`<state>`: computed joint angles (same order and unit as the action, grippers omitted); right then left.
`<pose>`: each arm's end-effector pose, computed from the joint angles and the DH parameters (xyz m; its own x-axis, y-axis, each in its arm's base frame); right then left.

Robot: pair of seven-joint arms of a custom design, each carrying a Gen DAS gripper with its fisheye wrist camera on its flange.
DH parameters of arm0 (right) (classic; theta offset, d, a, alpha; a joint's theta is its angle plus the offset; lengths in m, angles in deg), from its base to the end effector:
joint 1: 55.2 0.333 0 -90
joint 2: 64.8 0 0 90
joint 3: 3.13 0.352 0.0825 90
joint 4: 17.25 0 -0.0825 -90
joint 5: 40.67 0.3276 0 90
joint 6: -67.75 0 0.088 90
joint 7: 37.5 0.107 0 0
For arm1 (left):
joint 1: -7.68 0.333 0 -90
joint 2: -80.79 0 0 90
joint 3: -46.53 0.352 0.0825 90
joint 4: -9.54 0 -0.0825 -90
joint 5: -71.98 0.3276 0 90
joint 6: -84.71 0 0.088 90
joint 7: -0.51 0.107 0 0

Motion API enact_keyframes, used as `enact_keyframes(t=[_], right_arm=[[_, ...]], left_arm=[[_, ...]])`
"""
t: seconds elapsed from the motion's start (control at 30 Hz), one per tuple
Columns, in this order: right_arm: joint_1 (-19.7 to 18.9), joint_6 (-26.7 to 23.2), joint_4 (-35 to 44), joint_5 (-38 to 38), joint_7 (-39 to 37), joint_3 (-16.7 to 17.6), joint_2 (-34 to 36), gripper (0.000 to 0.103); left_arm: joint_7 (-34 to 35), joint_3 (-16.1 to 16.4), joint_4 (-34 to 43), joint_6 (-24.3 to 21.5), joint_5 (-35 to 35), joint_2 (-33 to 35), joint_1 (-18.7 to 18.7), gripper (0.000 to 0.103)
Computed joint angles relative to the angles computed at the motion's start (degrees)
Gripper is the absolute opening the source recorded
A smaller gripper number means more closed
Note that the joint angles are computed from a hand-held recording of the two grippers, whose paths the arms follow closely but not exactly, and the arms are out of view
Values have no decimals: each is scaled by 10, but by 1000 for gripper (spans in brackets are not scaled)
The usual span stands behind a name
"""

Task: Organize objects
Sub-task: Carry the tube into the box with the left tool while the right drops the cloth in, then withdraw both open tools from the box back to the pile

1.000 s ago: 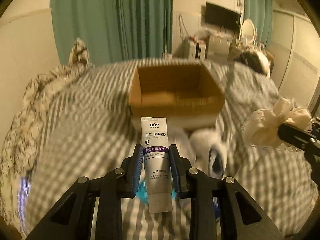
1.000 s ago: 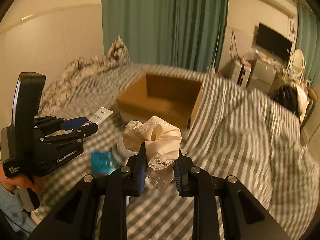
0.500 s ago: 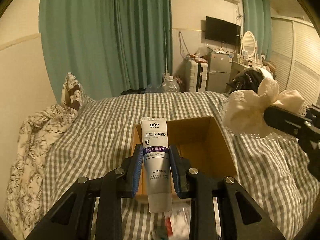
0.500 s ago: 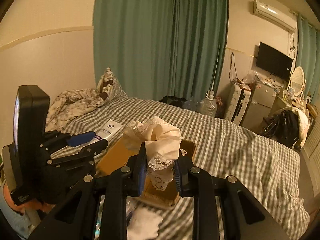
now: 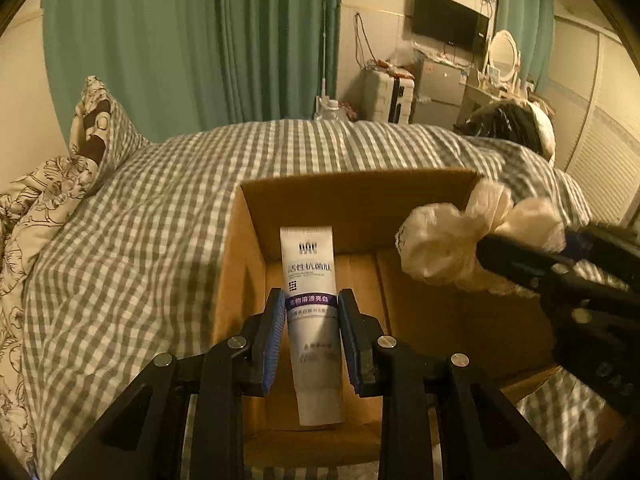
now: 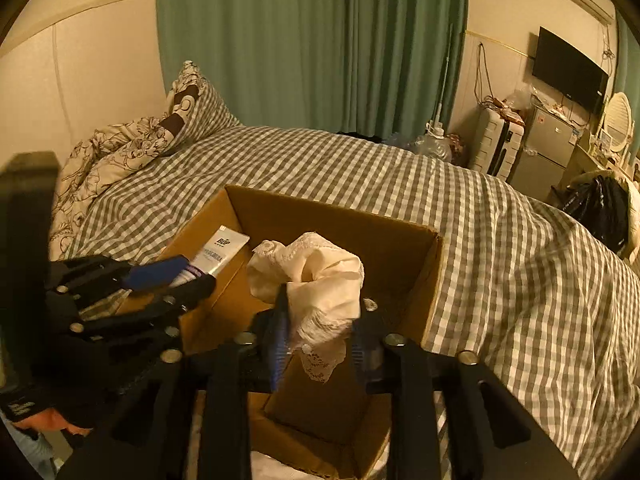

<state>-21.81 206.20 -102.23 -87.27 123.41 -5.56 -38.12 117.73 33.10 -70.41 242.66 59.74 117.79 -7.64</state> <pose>0.5937 0.3594 0.5122 -0.1938 -0.9809 0.0144 -0.6793 0.1236 -0.7234 0.6784 -0.3007 0.4729 -0.6536 -0.7568 0.0085 -0.5487 0.4661 -0.6940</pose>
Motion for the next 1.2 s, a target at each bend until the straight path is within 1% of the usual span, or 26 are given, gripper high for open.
enact_keyframes(t=[0.03, 0.07, 0.1, 0.13, 0.2, 0.27, 0.3, 0.33, 0.43, 0.57, 0.6, 0.67, 0.73, 0.8, 0.87, 0.9, 1.0, 1.07, 1.13, 1.17, 1.2], right_arm=[[5, 2, -9, -11, 12, -5, -8, 44], [11, 3, -20, -25, 29, -8, -17, 54], [15, 1, -30, -37, 45, -10, -27, 59], [18, -7, -35, -46, 57, -9, -36, 60], [24, -33, -42, -59, 72, -4, -53, 64], [29, -66, -45, -72, 85, 5, -70, 68], [31, -79, -46, -79, 91, 11, -77, 70], [34, -91, -52, -89, 99, 16, -88, 72], [45, -125, -65, -117, 114, 39, -121, 77], [56, -172, -72, -140, 117, 70, -147, 83], [59, -185, -73, -142, 119, 77, -152, 86], [65, -205, -76, -140, 122, 90, -157, 90], [68, -218, -83, -131, 126, 100, -159, 92], [73, -230, -90, -114, 132, 108, -151, 93], [72, -222, -101, -93, 132, 112, -143, 93], [72, -218, -106, -80, 138, 112, -134, 93], [74, -200, -112, -45, 148, 111, -107, 93], [72, -165, -125, -19, 146, 111, -92, 93], [73, -141, -126, 2, 139, 109, -76, 93], [72, -129, -124, 13, 128, 108, -67, 93], [74, -126, -118, 20, 121, 104, -58, 93]], left_arm=[[3, -2, -9, 5, 0, -4, 1, 30], [7, -5, -9, 4, -2, -5, 3, 32], [5, -4, -16, 7, -3, -12, 2, 43], [2, -2, -22, 11, -3, -18, 1, 62], [-1, -2, -47, 36, -7, -36, 3, 73], [8, -10, -75, 49, -15, -62, 13, 74], [10, -10, -81, 50, -16, -69, 16, 76], [10, -9, -100, 60, -18, -87, 18, 82], [10, -8, -144, 87, -28, -125, 27, 95], [37, -29, -204, 113, -66, -176, 58, 97], [55, -43, -224, 122, -85, -190, 74, 97], [87, -59, -247, 127, -117, -206, 93, 98], [128, -74, -279, 135, -157, -226, 111, 103], [162, -80, -310, 152, -193, -241, 117, 103], [191, -83, -340, 164, -226, -252, 119, 103], [201, -83, -350, 168, -240, -255, 118, 103], [200, -69, -385, 177, -262, -258, 106, 103], [199, -65, -411, 193, -275, -258, 102, 103], [181, -51, -428, 190, -259, -249, 89, 103], [162, -34, -432, 180, -231, -244, 76, 103], [136, -12, -437, 180, -198, -240, 57, 103]])
